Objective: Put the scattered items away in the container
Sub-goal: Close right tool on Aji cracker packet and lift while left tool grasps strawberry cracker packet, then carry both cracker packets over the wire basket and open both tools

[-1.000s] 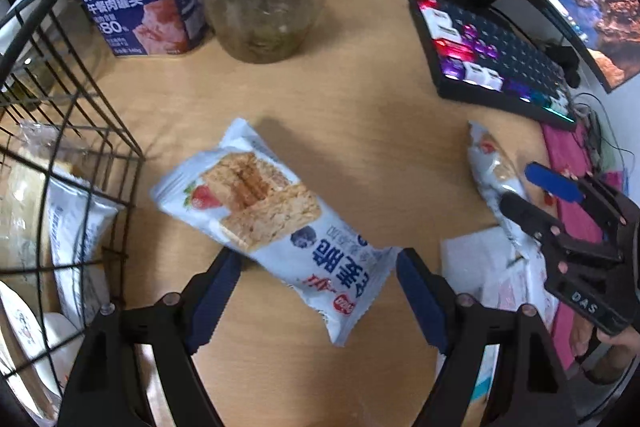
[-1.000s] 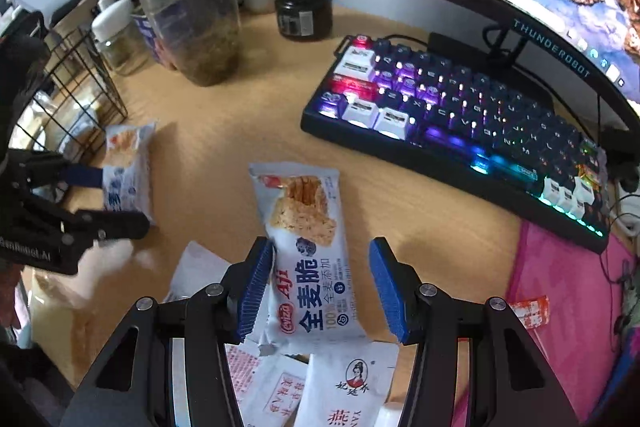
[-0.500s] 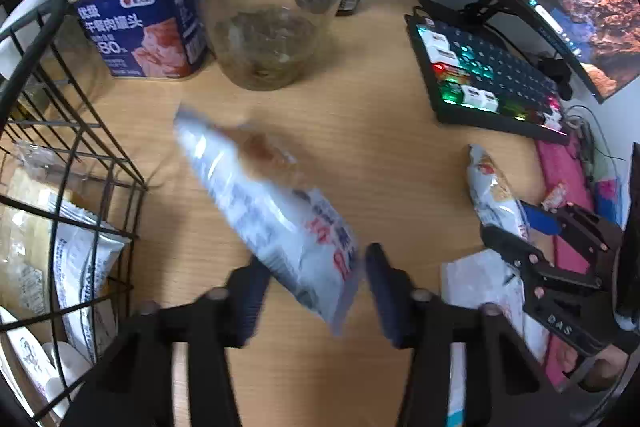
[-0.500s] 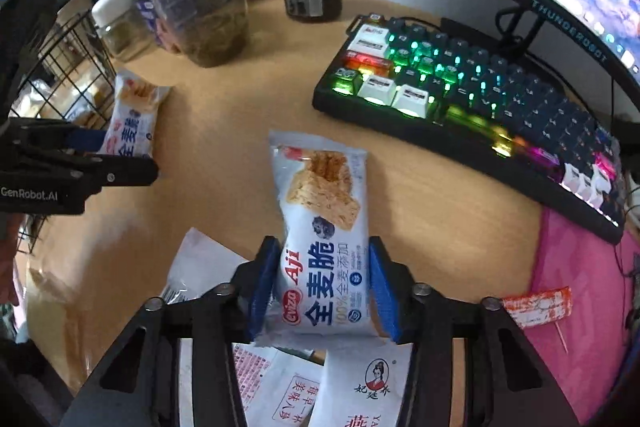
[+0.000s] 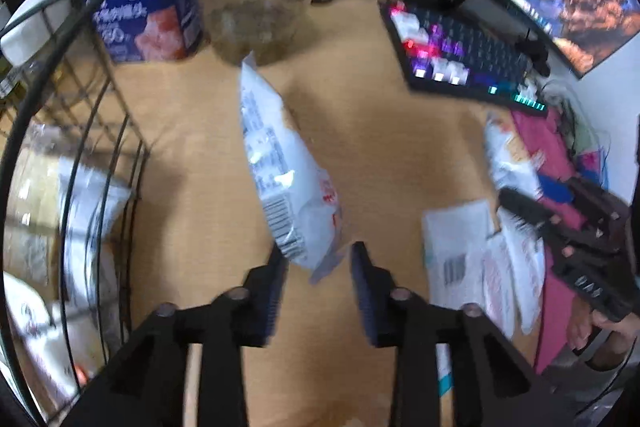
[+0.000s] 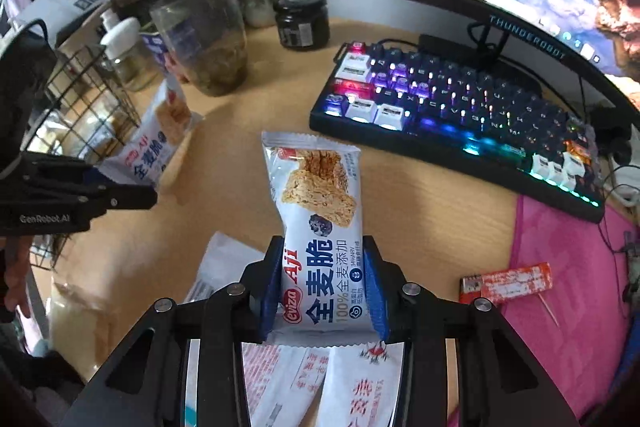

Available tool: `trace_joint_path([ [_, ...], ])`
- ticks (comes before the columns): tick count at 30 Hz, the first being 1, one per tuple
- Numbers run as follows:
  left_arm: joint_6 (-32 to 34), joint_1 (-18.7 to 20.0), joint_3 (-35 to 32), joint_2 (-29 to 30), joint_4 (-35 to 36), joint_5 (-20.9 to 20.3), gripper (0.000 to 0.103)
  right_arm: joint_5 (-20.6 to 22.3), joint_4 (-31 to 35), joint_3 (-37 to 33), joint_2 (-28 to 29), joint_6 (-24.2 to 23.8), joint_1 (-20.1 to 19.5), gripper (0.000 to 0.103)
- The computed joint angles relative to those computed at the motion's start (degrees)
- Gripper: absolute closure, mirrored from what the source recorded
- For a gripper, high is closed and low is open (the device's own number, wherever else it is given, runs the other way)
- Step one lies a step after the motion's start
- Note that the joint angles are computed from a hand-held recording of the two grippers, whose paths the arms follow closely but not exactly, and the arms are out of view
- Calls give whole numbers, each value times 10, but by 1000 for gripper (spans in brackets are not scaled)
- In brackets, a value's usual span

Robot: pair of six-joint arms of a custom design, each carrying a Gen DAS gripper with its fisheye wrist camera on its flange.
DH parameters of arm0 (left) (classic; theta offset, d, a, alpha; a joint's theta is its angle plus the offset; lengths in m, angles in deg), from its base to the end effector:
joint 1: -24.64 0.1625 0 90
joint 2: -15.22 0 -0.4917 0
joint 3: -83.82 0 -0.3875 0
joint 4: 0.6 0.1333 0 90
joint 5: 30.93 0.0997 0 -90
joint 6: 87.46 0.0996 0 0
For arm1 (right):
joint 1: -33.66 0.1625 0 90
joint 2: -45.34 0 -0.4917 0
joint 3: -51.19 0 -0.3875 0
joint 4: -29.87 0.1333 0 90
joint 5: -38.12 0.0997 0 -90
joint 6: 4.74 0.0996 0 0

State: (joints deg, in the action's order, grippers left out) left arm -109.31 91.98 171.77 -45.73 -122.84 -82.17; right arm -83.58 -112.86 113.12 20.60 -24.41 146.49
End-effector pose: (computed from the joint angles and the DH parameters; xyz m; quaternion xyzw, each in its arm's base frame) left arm -0.0854 -0.7125 0.3482 -0.0085 0.9424 -0.1655 0.2905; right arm 0.4137 -0.7741 0.0791 0.3110 -0.9017 0.1375 0.2669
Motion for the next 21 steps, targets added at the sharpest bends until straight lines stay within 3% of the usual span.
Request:
trace_joint_path([
  [1,1,-3,5,-2,-9,10,39,3,-2,6,-5,2,1,65],
  [4,3,-7,20,-21,-16,16,32,4,-11,17,-11,1,4,65],
  [12,-27,1,-22,11,20,65,32,18,-29,34,-21,-3,8,65],
  [17,-4,6,-45,39,17,84,31,15,-30,32,-23,3,3,65],
  [18,4,7,-45,40,7,84,32,15,-30,32,-24,3,2,65],
  [21,27,10,-48,42,-14,66,59,12,-33,29,-23,4,1,65],
])
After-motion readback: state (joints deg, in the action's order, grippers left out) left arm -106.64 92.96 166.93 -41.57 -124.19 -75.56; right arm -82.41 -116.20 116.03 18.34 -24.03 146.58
